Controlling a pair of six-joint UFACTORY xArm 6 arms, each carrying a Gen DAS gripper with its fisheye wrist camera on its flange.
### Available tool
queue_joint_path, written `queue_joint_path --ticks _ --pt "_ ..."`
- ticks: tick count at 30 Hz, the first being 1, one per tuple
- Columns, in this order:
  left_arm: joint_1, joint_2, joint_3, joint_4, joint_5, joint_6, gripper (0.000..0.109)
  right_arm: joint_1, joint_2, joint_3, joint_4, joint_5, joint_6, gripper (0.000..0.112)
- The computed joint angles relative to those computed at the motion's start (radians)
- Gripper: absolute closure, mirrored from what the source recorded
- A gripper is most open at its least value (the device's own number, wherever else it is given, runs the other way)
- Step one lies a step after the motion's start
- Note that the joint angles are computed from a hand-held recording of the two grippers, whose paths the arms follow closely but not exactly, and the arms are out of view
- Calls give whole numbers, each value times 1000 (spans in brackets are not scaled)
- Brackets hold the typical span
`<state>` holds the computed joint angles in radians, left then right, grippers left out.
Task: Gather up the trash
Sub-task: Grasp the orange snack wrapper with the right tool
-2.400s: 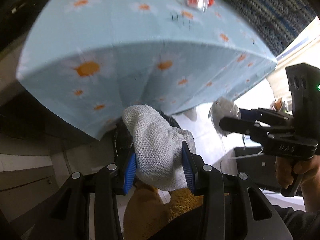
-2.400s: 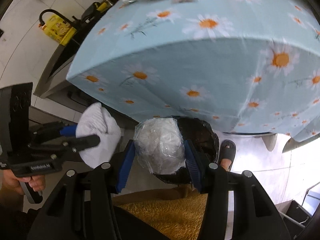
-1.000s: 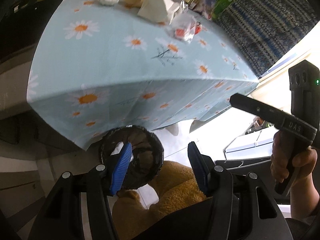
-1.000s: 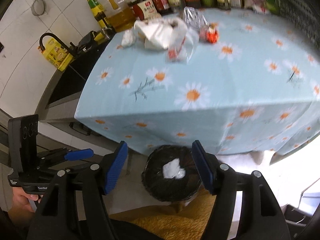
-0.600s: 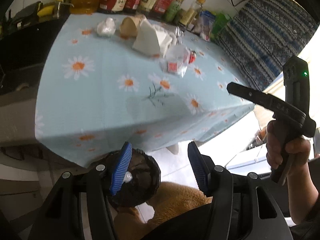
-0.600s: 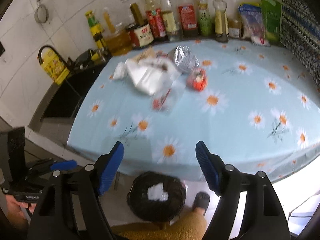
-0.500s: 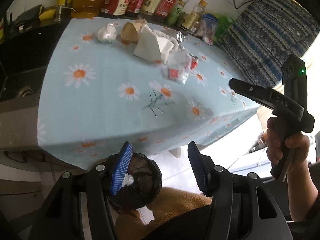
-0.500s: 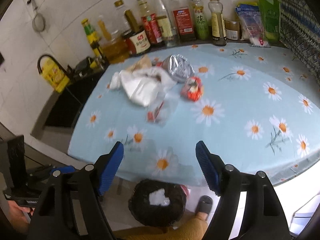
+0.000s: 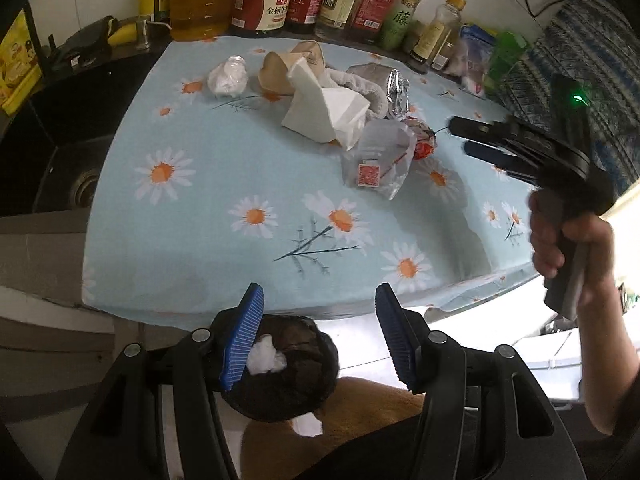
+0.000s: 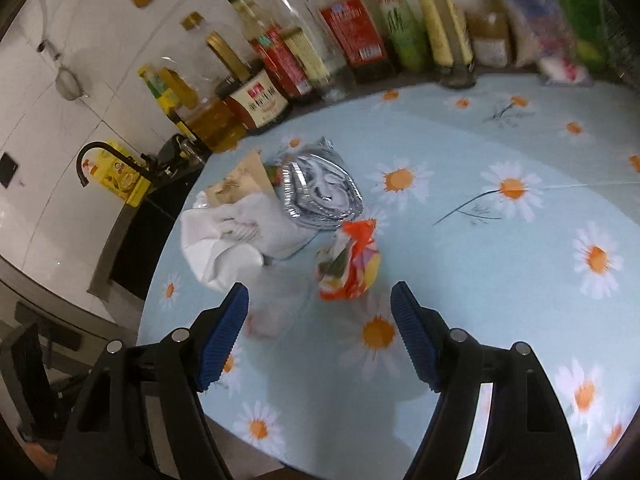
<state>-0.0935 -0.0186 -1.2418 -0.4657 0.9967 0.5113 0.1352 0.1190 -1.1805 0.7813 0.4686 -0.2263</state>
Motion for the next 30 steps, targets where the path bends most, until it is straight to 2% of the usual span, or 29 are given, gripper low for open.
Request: queue_joint_path --ticks 2,5,8,10,15,17,18,20,25,30 --pt "-8 6 -16 0 -14 -78 52 -16 42 -47 19 30 -31 42" --pt "-22 1 -23 36 -51 -154 52 -33 118 -134 -9 86 -39 50" --pt "-34 -13 -14 81 -90 -208 52 -26 173 -186 -123 97 -4 68" --pt "-40 -10 -18 108 -101 -248 52 -23 181 -187 -94 90 -46 68" --pt "-64 -13 -18 136 -102 -295 52 -35 145 -155 5 99 -159 82" --pt "-81 -16 -12 147 -107 -289 52 -38 123 -131 50 92 -213 84" --pt "-90 -14 -10 152 -111 -290 45 -39 110 -113 53 83 -227 84" --pt "-107 -3 -14 155 -114 -301 40 -46 99 -98 65 88 -235 84" --pt "-140 19 -35 161 -127 -307 40 -59 63 -48 111 82 -279 85" --pt "-167 63 -78 182 -133 -320 39 -97 9 14 250 117 -386 87"
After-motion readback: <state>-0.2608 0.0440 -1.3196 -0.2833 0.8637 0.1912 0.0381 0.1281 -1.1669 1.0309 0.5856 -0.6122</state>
